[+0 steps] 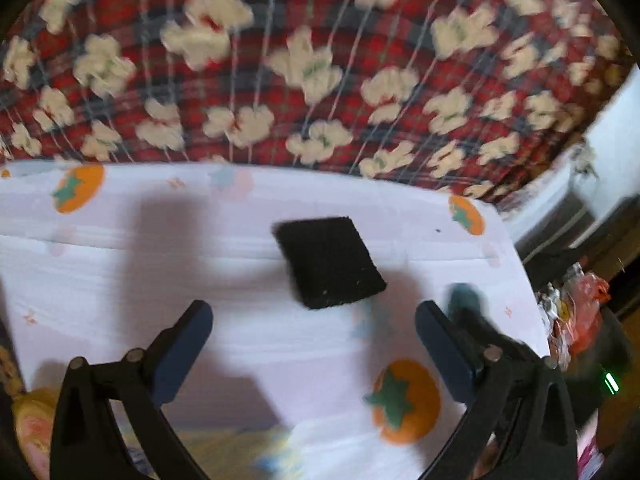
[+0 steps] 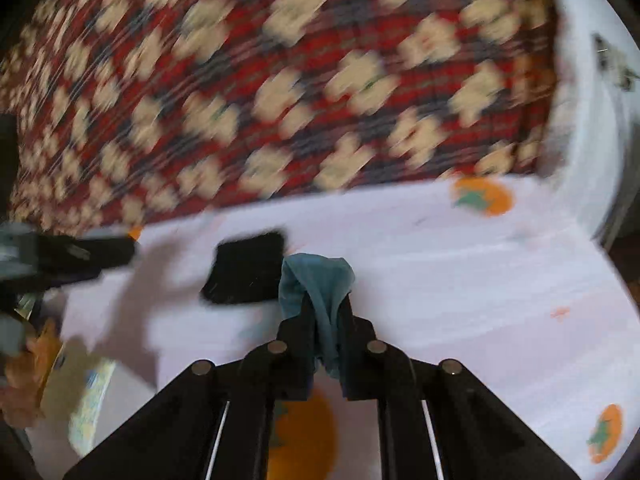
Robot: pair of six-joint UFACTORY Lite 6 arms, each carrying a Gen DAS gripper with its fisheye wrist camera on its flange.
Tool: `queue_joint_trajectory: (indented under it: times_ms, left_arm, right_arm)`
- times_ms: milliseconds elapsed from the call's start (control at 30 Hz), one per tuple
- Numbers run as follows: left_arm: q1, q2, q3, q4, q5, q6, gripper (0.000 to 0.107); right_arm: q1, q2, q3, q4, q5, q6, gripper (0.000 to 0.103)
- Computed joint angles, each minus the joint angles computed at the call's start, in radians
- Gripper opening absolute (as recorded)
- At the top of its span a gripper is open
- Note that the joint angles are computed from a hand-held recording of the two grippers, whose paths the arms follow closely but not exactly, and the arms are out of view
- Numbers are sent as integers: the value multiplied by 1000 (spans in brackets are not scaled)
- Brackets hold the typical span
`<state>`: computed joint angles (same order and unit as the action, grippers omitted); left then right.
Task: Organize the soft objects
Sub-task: 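Grasp the light blue cloth with the right tool while the left tool grasps the black fuzzy plush, then lift and carry the blue cloth and black plush over the metal tin with both tools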
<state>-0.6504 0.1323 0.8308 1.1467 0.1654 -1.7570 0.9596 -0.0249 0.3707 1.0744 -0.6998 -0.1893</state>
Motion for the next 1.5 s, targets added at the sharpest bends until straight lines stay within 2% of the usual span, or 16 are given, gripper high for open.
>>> queue_joint_trajectory:
  times_ms: [100, 200, 300, 367, 467, 567, 667, 700, 733, 767, 900, 1000, 1200, 1267, 1333, 1500]
  left_arm:
    - [-32, 201, 205, -156, 67, 137, 102]
    - [-80, 408, 431, -237, 215, 220, 101]
    - [-93, 579, 629, -366, 349, 355, 100]
    - [-79, 638, 680, -444, 349, 402, 100]
    - [-55, 690, 707, -525, 297, 441, 103]
    - [-87, 740, 767, -457, 360, 376, 100]
    - [-116, 716, 719, -294, 333, 225, 78]
    - [-125, 703, 702, -252, 327, 187, 64]
    - [-131, 694, 694, -234, 328, 168, 45]
    - [-137, 678, 672, -197, 322, 125, 36]
    - [-130, 608, 564, -38, 237, -32, 32]
    - [-153, 520, 462, 117, 210, -180, 32]
    - [-353, 229, 180, 438, 343, -538, 32]
    - [-386, 155, 96, 523, 354, -642, 32]
    - [-446, 59, -12, 562, 403, -722, 32]
    - [-689, -157, -237, 420, 647, -717, 32]
  right_arm:
    - [29, -141, -81, 86, -74, -13, 10]
    - [97, -222, -118, 258, -201, -114, 10]
    - [116, -285, -140, 325, -270, -155, 10]
    - [125, -350, -171, 359, -288, -176, 10]
    - [121, -428, -205, 375, -290, -197, 10]
    - [132, -434, -200, 383, -285, -210, 10]
    - [145, -407, -186, 370, -282, -207, 10]
    - [148, -404, -186, 366, -279, -203, 10]
    - [146, -402, -184, 359, -274, -198, 10]
    - [152, -402, -186, 361, -277, -194, 10]
    - [156, -390, -184, 356, -286, -190, 10]
    - [154, -387, -186, 342, -284, -182, 10]
    - [182, -368, -192, 369, -345, -158, 10]
    - [186, -370, -201, 367, -360, -143, 10]
    - [202, -349, -196, 365, -378, -135, 10]
    - [277, -175, -118, 362, -429, -98, 10]
